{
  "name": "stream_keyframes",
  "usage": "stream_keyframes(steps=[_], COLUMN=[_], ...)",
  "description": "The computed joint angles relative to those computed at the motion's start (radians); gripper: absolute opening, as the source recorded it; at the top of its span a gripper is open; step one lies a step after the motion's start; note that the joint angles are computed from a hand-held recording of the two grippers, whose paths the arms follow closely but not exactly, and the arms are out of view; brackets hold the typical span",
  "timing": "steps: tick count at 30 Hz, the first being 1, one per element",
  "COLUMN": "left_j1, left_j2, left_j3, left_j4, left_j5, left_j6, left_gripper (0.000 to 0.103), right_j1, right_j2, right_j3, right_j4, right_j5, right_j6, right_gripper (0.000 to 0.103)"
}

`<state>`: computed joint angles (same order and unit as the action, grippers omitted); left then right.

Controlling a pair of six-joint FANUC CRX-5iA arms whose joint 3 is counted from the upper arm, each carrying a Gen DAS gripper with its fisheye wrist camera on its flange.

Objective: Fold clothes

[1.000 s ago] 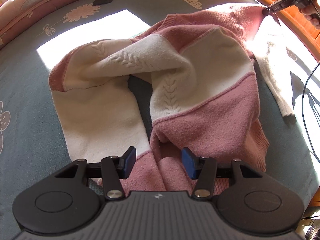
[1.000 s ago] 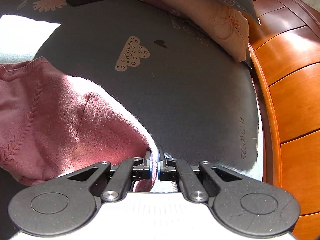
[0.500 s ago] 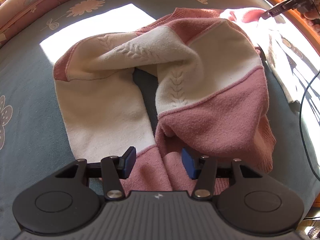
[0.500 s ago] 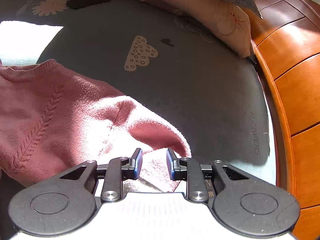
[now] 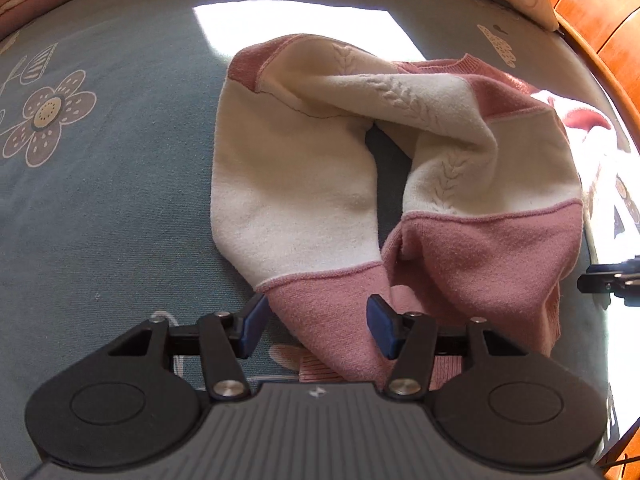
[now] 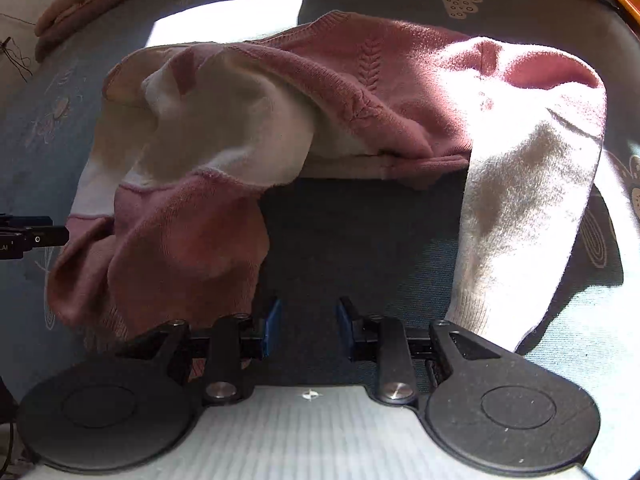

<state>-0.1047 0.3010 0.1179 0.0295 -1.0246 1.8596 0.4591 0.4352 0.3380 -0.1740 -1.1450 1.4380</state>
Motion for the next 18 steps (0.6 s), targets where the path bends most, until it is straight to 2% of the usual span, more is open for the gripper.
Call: stream_keyframes(steps=[5,8,10,13,15,18], left_j1=[-0.006,-0.002,-0.011,-0.019,-0.013,-0.022], left_j2=[-0.032,-0.052,-0.051,-0.036,-0.007,0.038], left_j3=[-0.05,-0.095,-0.098,-0.075,-0.061,-0.024], left_j4=[0.017,0.077,0.087,0.06,0.081,0.071], left_j5=[-0.002,0.051,0.073,0.063,0.039,0.003], left_j6=[0.068,0.088,0.086,0.129,0.143,0.175], left_gripper=[0.056,0.058,0.064,0.066,0.068,0.067], right_j1=[0.044,0.059,0.06,0.062,0.063,0.066], right_j2=[-0.054,-0.066,-0.065,-0.063,-0.068,-0.065], right_j3=[-0.09,-0.106,-0.102,-0.099,-0.103,-0.108], right_j4=[-0.043,-0.054,-0.062,-0.062,-0.057,-0.041], right_j5=[-0.004,0.002,0.004,0.011,0.024,0.033], right_j6=[-0.061,-0.085,-0.092,-0.092,-0.088,-0.098], right_gripper=[0.034,0.034,0.034,0.034,0.034,0.034])
